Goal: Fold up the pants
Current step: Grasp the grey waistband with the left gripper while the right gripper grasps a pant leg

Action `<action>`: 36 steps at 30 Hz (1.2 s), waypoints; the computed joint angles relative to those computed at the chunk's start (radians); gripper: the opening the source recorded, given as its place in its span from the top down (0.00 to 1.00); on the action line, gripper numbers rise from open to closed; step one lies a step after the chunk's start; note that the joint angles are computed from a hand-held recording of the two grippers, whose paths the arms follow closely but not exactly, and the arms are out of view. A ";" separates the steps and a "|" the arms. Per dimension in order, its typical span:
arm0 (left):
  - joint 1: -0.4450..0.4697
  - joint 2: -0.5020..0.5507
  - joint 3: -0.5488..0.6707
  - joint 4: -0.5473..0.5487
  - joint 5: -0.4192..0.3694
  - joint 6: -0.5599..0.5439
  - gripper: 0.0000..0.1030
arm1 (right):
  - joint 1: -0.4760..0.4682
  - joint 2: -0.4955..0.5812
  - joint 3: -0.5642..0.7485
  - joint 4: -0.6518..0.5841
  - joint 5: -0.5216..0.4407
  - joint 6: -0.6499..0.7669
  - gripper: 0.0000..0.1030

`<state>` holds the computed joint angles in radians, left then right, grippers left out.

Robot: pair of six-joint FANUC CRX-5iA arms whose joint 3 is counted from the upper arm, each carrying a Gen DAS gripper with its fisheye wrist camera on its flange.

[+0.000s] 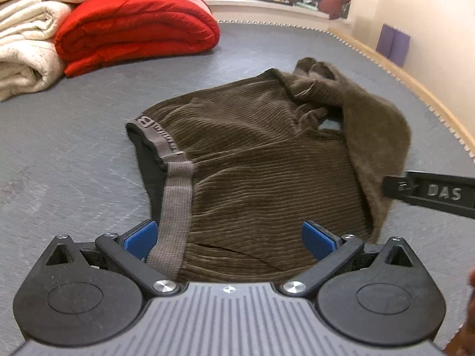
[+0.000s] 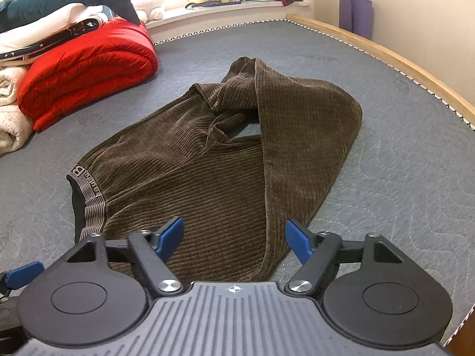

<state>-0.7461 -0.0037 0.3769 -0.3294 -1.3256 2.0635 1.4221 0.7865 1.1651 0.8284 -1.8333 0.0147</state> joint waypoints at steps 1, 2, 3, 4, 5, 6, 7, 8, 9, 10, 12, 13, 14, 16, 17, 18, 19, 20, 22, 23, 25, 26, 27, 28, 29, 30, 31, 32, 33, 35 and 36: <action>0.015 0.004 0.005 0.020 -0.009 -0.027 0.00 | 0.000 -0.003 -0.008 0.004 0.001 -0.003 0.41; 0.032 -0.005 -0.009 0.045 0.006 -0.048 0.00 | 0.001 -0.013 -0.028 0.005 0.004 -0.013 0.46; 0.056 -0.029 -0.041 0.078 0.047 -0.068 0.00 | 0.002 -0.033 -0.066 0.004 0.014 -0.034 0.46; 0.070 -0.053 -0.067 0.082 0.082 -0.068 0.00 | 0.003 -0.056 -0.111 0.001 0.029 -0.057 0.47; 0.080 -0.060 -0.070 0.075 0.085 -0.070 0.02 | 0.003 -0.077 -0.152 0.000 0.042 -0.075 0.49; 0.095 -0.064 -0.070 0.076 0.081 -0.079 0.16 | 0.003 -0.087 -0.174 0.000 0.045 -0.082 0.50; 0.123 -0.070 -0.076 0.092 0.080 -0.089 0.39 | 0.001 -0.096 -0.195 0.002 0.049 -0.090 0.50; 0.150 -0.074 -0.082 0.112 0.077 -0.089 0.49 | 0.000 -0.109 -0.223 0.002 0.057 -0.105 0.50; 0.189 -0.086 -0.105 0.147 0.090 -0.087 0.66 | -0.002 -0.120 -0.247 -0.001 0.063 -0.120 0.50; 0.240 -0.102 -0.138 0.200 0.113 -0.097 0.91 | -0.005 -0.119 -0.250 -0.006 0.055 -0.125 0.49; 0.288 -0.105 -0.151 0.235 0.113 -0.107 0.97 | -0.012 -0.104 -0.230 -0.022 0.031 -0.118 0.46; 0.311 -0.107 -0.158 0.248 0.116 -0.108 0.97 | -0.015 -0.101 -0.227 -0.030 0.028 -0.114 0.46; 0.331 -0.107 -0.165 0.266 0.119 -0.114 0.97 | -0.018 -0.107 -0.240 -0.036 0.039 -0.116 0.46; 0.384 -0.100 -0.188 0.335 0.126 -0.134 0.97 | -0.026 -0.129 -0.282 -0.047 0.079 -0.139 0.47; 0.407 -0.097 -0.202 0.374 0.130 -0.147 0.97 | -0.031 -0.137 -0.295 -0.058 0.096 -0.149 0.47; 0.423 -0.090 -0.214 0.405 0.134 -0.150 0.96 | -0.037 -0.152 -0.319 -0.074 0.119 -0.156 0.47; 0.434 -0.086 -0.229 0.424 0.143 -0.149 0.96 | -0.042 -0.153 -0.319 -0.089 0.126 -0.151 0.47; 0.440 -0.087 -0.245 0.435 0.154 -0.146 0.94 | -0.050 -0.144 -0.304 -0.111 0.120 -0.136 0.47; 0.461 -0.068 -0.257 0.466 0.150 -0.149 0.89 | -0.061 -0.131 -0.281 -0.150 0.102 -0.122 0.47; 0.469 -0.056 -0.258 0.480 0.138 -0.147 0.85 | -0.070 -0.128 -0.276 -0.177 0.096 -0.127 0.47; 0.487 -0.046 -0.276 0.504 0.145 -0.128 0.71 | -0.088 -0.133 -0.283 -0.242 0.101 -0.141 0.47; 0.494 -0.041 -0.284 0.515 0.151 -0.126 0.67 | -0.097 -0.138 -0.291 -0.272 0.109 -0.142 0.47; 0.498 -0.033 -0.287 0.524 0.150 -0.125 0.60 | -0.105 -0.141 -0.296 -0.296 0.117 -0.141 0.47; 0.503 -0.026 -0.294 0.539 0.152 -0.130 0.56 | -0.110 -0.141 -0.297 -0.311 0.119 -0.140 0.47; 0.508 -0.018 -0.299 0.560 0.155 -0.140 0.56 | -0.114 -0.138 -0.293 -0.322 0.116 -0.139 0.47; 0.514 -0.010 -0.306 0.582 0.159 -0.155 0.55 | -0.119 -0.137 -0.289 -0.334 0.115 -0.134 0.47; 0.516 -0.003 -0.310 0.598 0.163 -0.160 0.53 | -0.124 -0.137 -0.287 -0.344 0.117 -0.131 0.47; 0.515 0.003 -0.312 0.605 0.169 -0.156 0.53 | -0.131 -0.138 -0.287 -0.353 0.122 -0.133 0.47; 0.512 0.012 -0.312 0.610 0.174 -0.153 0.53 | -0.135 -0.144 -0.296 -0.361 0.131 -0.142 0.47; 0.501 0.025 -0.305 0.607 0.173 -0.159 0.49 | -0.146 -0.147 -0.297 -0.374 0.138 -0.147 0.47; 0.494 0.032 -0.299 0.602 0.176 -0.163 0.44 | -0.148 -0.146 -0.296 -0.376 0.139 -0.144 0.47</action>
